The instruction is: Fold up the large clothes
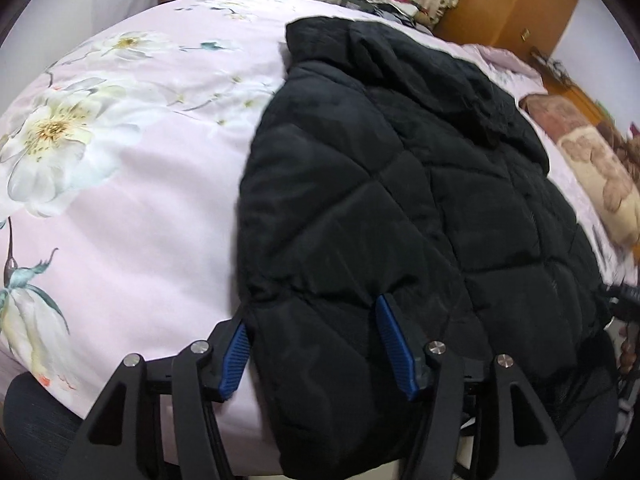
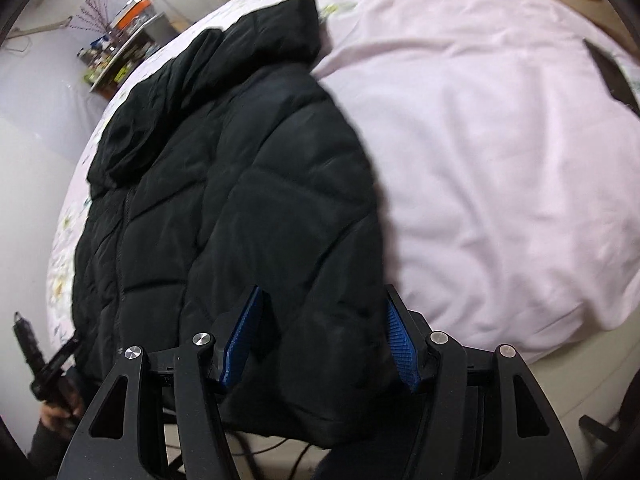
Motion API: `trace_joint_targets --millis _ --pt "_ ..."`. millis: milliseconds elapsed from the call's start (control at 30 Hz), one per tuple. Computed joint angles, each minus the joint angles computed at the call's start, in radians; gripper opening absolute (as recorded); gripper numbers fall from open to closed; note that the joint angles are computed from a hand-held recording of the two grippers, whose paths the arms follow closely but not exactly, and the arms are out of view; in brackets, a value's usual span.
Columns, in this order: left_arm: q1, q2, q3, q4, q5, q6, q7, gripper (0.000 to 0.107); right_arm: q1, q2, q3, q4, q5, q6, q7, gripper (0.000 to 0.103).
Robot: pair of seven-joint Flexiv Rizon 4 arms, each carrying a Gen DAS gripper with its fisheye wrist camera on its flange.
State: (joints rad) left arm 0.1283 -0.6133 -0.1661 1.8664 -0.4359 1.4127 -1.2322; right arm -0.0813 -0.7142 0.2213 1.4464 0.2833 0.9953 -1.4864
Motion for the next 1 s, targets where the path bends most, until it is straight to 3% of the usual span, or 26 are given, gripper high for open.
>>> trace_joint_targets --millis 67,133,200,233,400,567,700,867,1000 --pt "-0.015 -0.002 0.021 -0.011 0.011 -0.02 -0.011 0.062 0.007 -0.005 -0.004 -0.01 -0.009 -0.031 0.008 0.06" --pt "-0.01 0.009 0.016 -0.009 0.009 -0.037 -0.008 0.039 0.016 -0.002 -0.012 -0.011 -0.013 -0.035 0.026 0.042" --pt "-0.019 0.026 0.025 -0.005 0.017 -0.031 -0.006 0.024 0.009 0.008 -0.005 -0.005 -0.001 -0.02 0.025 0.022" --pt "-0.015 0.035 0.017 -0.001 0.016 -0.026 0.003 0.019 0.005 0.019 0.001 0.003 0.006 -0.008 0.014 0.019" --pt "0.063 0.1 -0.105 0.055 -0.06 0.068 0.075 0.015 0.005 0.077 0.016 0.042 0.02 0.073 -0.025 0.013" --pt "0.281 0.155 -0.384 0.135 -0.198 0.19 0.193 0.015 -0.017 0.129 0.046 0.063 0.071 0.136 -0.059 0.012" --pt "0.535 0.161 -0.678 0.212 -0.213 0.281 0.204 0.015 -0.054 0.172 0.076 0.091 0.137 0.17 -0.109 0.012" --pt "0.75 0.148 -0.906 0.285 -0.137 0.329 0.152 0.015 -0.091 0.24 0.1 0.139 0.239 0.193 -0.169 0.012" --pt "0.861 0.147 -1.011 0.323 -0.063 0.34 0.108 0.015 -0.085 0.296 0.087 0.179 0.282 0.199 -0.199 0.012"
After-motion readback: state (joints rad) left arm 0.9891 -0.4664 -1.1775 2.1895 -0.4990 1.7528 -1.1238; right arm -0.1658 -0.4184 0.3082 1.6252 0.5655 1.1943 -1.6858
